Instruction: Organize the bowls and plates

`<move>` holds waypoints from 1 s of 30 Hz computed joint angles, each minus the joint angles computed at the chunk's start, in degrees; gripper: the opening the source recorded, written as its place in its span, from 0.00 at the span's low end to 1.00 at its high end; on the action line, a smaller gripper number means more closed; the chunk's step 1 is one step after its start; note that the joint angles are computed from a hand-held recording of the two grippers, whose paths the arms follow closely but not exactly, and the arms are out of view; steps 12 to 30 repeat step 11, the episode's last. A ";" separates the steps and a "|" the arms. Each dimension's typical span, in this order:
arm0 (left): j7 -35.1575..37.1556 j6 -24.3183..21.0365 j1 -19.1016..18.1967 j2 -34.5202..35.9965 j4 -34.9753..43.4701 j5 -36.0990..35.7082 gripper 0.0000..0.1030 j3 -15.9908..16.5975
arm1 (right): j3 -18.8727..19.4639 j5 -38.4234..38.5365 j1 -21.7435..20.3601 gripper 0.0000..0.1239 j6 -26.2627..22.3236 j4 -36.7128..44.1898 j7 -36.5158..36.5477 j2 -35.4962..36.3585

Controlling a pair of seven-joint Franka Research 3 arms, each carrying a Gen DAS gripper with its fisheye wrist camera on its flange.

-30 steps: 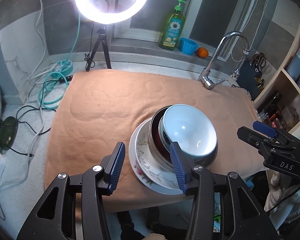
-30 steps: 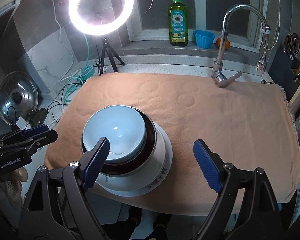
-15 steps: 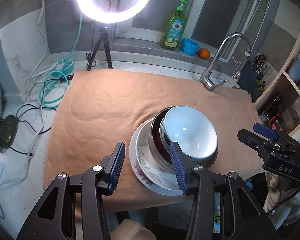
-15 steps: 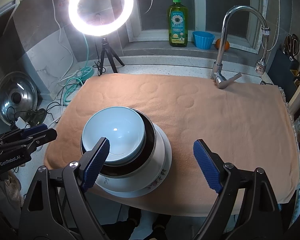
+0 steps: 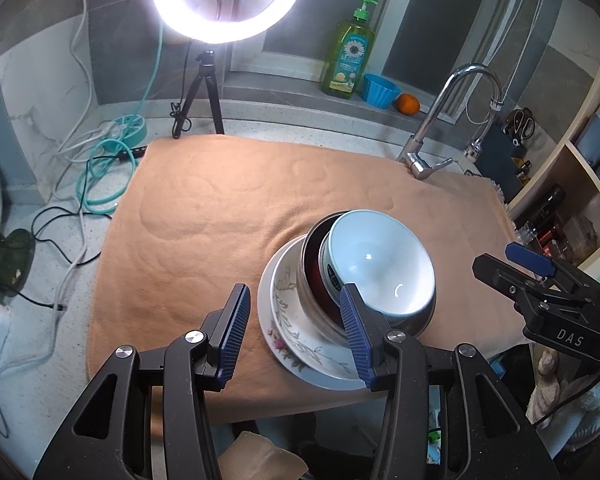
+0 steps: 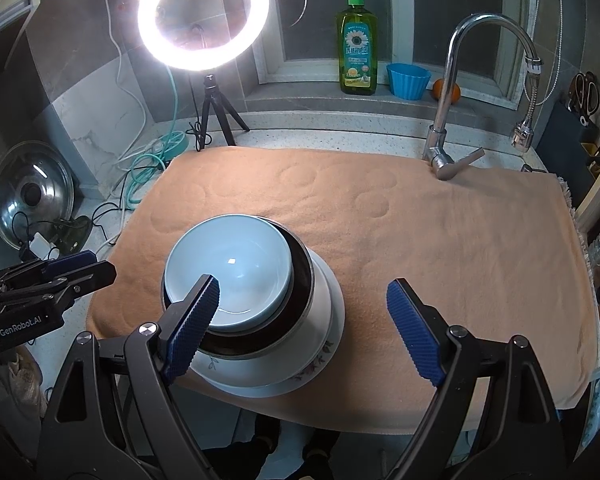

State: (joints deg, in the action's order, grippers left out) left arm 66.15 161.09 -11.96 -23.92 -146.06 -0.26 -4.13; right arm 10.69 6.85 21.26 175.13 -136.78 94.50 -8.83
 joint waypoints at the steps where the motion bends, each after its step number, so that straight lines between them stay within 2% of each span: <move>1: -0.14 -0.08 0.18 0.00 0.04 0.16 0.44 -0.13 | 0.14 -0.22 -0.14 0.71 0.01 -0.04 0.25 -0.05; 9: -0.84 1.68 0.72 0.07 -0.26 1.84 0.44 -0.68 | 0.19 -1.33 -0.38 0.71 0.12 0.40 0.65 0.48; 30: -1.42 1.68 1.33 0.10 -0.14 2.71 0.44 -1.14 | 0.26 -1.56 -0.51 0.71 0.15 0.38 0.83 0.48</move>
